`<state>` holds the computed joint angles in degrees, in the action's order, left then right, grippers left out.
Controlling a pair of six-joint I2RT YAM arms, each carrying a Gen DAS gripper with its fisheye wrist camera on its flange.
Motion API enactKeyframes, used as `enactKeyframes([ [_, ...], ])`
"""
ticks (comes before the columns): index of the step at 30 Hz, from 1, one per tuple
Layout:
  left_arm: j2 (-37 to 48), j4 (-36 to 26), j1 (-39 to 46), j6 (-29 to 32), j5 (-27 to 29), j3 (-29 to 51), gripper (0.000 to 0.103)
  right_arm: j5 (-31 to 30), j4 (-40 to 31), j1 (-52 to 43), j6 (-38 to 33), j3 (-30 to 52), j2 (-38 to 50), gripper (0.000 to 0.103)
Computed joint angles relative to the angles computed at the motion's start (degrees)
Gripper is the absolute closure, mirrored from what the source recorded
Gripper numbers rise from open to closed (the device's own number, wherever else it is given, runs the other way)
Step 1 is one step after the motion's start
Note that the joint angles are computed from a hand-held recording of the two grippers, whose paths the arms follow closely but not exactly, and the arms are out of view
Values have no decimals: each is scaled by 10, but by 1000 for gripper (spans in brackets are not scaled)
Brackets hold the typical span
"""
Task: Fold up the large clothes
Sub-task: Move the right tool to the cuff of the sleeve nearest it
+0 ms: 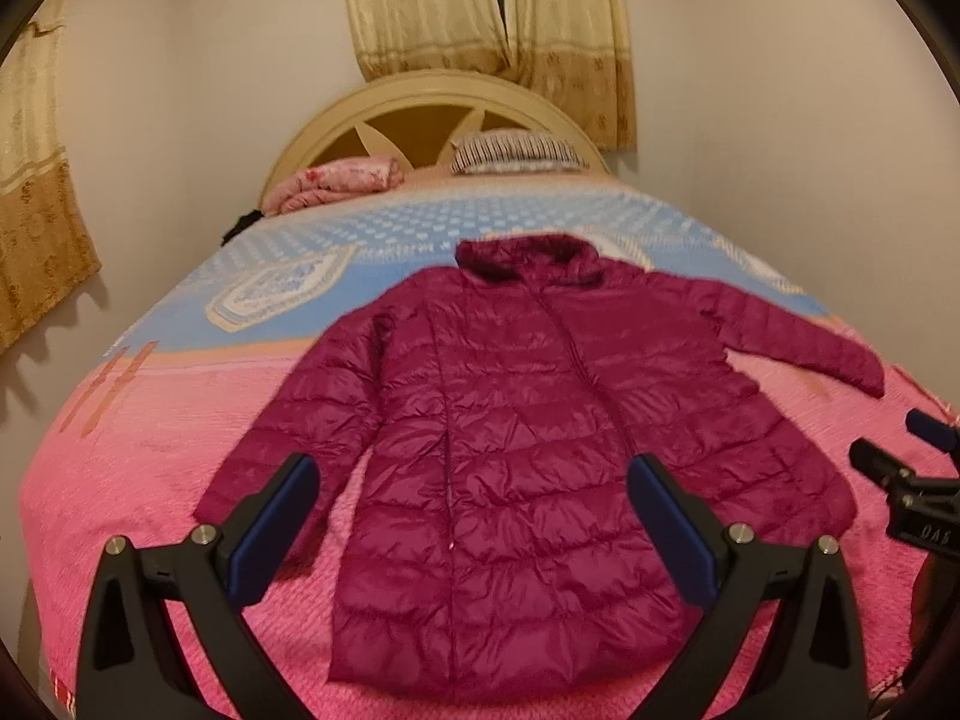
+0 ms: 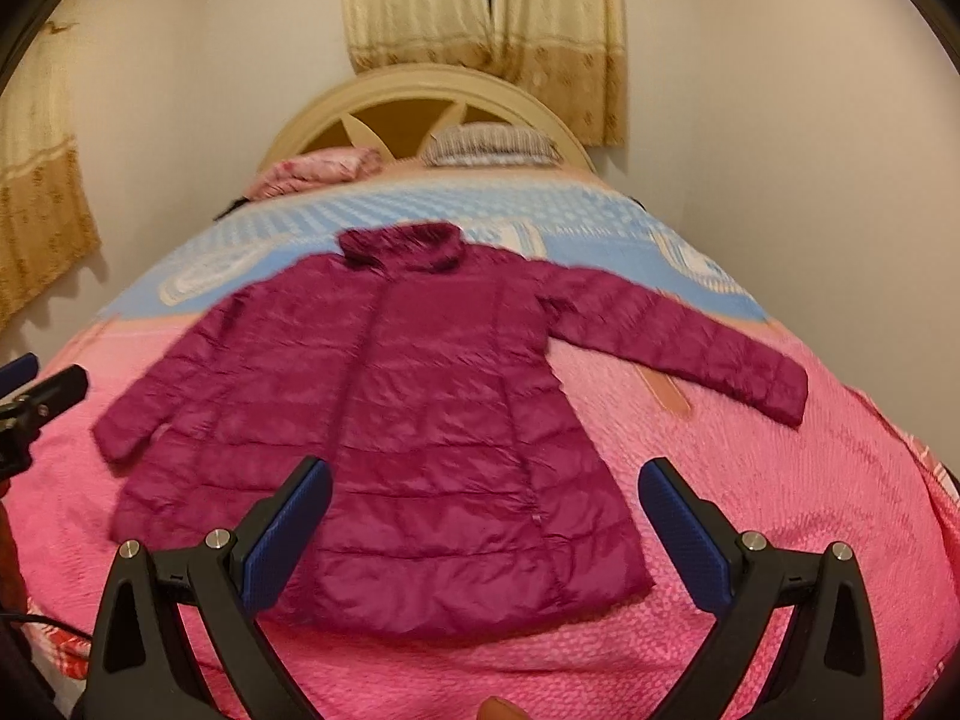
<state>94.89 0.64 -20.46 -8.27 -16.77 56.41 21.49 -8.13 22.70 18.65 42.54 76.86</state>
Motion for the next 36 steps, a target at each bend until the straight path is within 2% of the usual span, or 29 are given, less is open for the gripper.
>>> enactKeyframes([
  [5, 98, 11, 1, 17, 2, 77, 0, -43, 47, -90, -31, 21, 87, 1],
  [11, 223, 5, 11, 30, -2, 200, 0, -143, 88, -242, -43, 73, 192, 1],
  [14, 266, 0, 18, 29, -1, 244, 0, -148, 90, -309, -48, 120, 246, 1],
  [18, 303, -22, 30, 22, 6, 285, 0, -94, 67, -354, -68, 194, 311, 1],
  [21, 308, -24, 33, 17, 17, 286, 0, -65, 62, -357, -81, 213, 318, 1],
  [25, 308, -17, 26, 18, 17, 276, 0, -22, 71, -317, -99, 188, 276, 1],
  [30, 307, -25, 20, 15, 19, 283, 0, -8, 83, -257, -107, 153, 222, 1],
  [36, 288, -21, 14, 11, 23, 268, 0, 37, 97, -199, -122, 126, 176, 1],
])
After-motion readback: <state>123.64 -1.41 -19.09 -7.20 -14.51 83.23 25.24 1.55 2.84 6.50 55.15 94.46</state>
